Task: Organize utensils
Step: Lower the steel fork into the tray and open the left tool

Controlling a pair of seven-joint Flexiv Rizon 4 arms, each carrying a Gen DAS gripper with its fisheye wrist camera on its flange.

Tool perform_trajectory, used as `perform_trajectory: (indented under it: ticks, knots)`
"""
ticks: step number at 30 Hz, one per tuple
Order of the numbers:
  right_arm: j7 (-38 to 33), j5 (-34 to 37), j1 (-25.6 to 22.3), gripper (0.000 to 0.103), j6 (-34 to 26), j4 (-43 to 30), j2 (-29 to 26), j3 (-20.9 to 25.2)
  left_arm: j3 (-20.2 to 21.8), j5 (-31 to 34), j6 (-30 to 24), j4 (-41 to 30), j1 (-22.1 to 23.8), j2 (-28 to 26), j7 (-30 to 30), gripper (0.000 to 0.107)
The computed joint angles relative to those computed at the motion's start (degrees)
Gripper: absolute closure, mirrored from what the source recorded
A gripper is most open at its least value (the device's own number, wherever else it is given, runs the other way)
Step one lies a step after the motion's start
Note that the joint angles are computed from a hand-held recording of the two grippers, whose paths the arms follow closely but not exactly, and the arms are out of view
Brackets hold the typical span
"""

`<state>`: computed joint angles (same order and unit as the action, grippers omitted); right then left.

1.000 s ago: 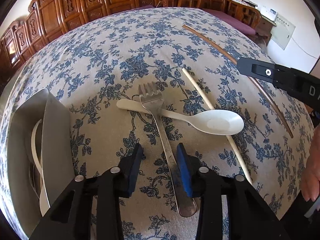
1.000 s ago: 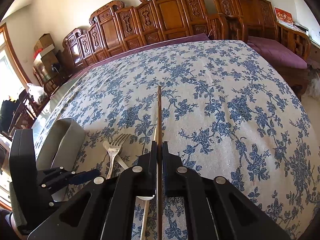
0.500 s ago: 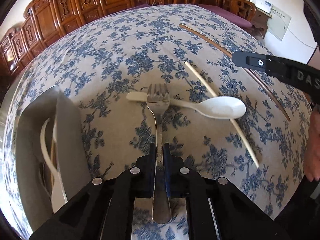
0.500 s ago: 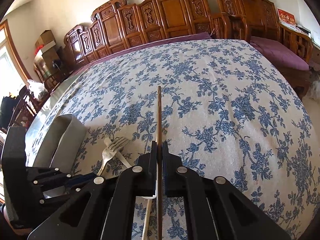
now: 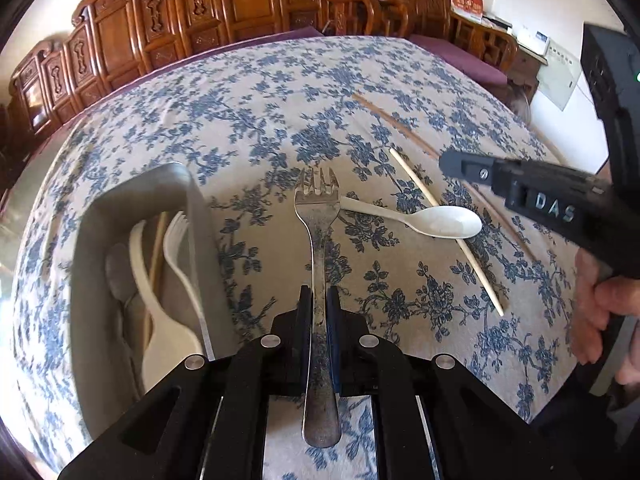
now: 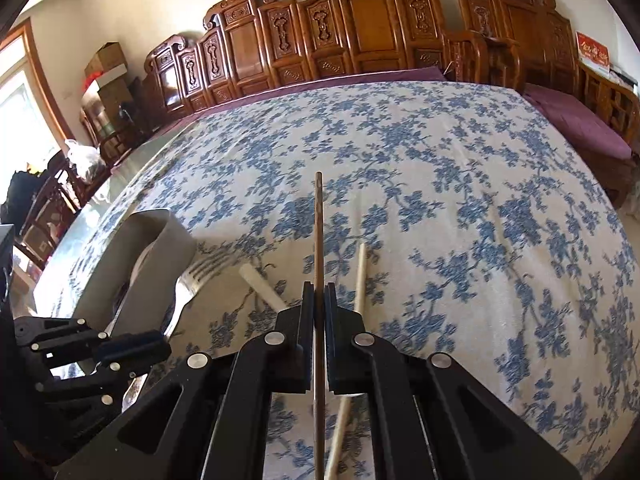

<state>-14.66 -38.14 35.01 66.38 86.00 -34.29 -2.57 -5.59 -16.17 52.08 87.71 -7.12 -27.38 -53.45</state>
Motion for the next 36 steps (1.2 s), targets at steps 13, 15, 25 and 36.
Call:
perform_trajectory:
  ticks: [13, 15, 25, 36]
  knots:
    - [0.48, -2.47, 2.58, 0.097, -2.65, -0.13, 0.86, 0.29, -0.16, -5.35, 3.67, 4.67, 3.45, 5.22, 2.73, 0.100]
    - [0.41, -3.20, 2.87, 0.097, -2.75, -0.50, 0.84, 0.36, -0.16, -6.32, 3.93, 5.03, 3.95, 5.67, 3.16, 0.100]
    - [-1.59, -4.08, 4.14, 0.097, -2.22, -3.65, -0.67, 1.18, 0.38, -7.55, 4.66, 3.56, 5.28, 4.32, 3.37, 0.100]
    - [-5.92, -0.59, 4.40, 0.097, -2.52, -5.99, -2.59, 1.67, 1.82, -4.86, 3.20, -2.14, 6.86, -1.50, -1.54, 0.100]
